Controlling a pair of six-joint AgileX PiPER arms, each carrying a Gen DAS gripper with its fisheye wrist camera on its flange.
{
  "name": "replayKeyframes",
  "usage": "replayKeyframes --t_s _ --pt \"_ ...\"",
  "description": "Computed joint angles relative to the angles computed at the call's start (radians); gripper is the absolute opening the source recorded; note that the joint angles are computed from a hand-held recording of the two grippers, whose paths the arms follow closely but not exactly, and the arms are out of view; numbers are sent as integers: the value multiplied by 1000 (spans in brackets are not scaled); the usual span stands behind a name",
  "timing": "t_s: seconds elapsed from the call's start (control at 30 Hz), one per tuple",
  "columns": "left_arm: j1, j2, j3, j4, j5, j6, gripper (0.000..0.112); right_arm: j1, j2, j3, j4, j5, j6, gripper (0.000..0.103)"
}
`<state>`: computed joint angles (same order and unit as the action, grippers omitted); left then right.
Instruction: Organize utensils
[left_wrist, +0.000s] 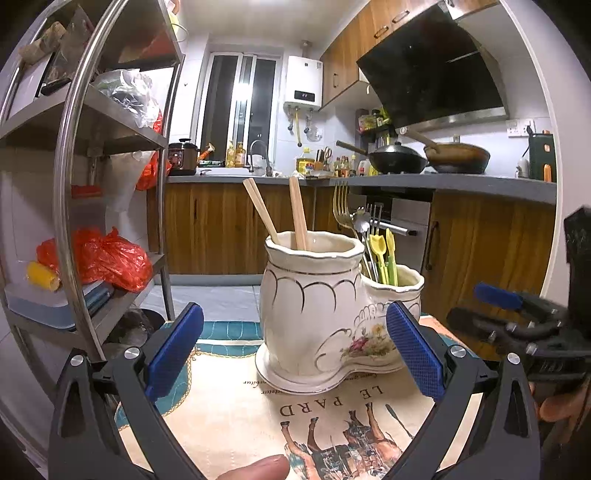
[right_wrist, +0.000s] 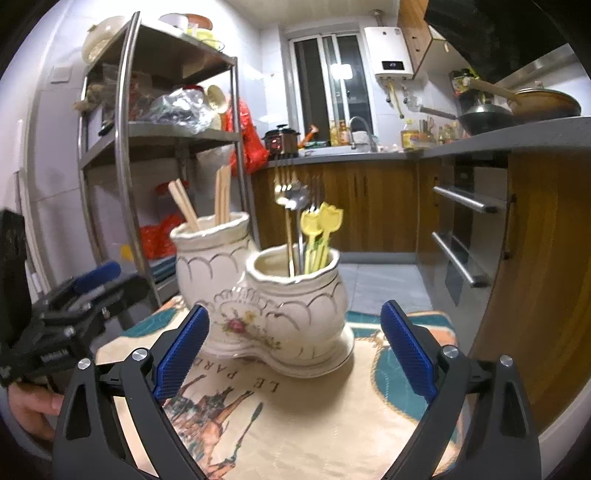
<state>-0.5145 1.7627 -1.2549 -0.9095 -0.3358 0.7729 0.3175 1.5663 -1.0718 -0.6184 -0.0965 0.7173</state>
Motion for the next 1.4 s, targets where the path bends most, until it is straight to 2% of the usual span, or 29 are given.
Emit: replayKeyframes --t_s 0.07,0.17,0.4,0.8,1.4 --pt "-2 -1 9 9 -14 -12 98 8 8 3 46 0 -59 94" --pt "-8 1 7 -2 -21 8 98 23 4 13 225 -5 -254 94" --pt "-15 -3 12 4 -32 15 98 32 -3 23 406 -3 -432 94" --pt "-16 -4 13 2 -34 18 98 38 0 18 498 2 -530 95" --pt "-16 -6 12 -2 -29 27 98 37 1 16 466 2 -500 95"
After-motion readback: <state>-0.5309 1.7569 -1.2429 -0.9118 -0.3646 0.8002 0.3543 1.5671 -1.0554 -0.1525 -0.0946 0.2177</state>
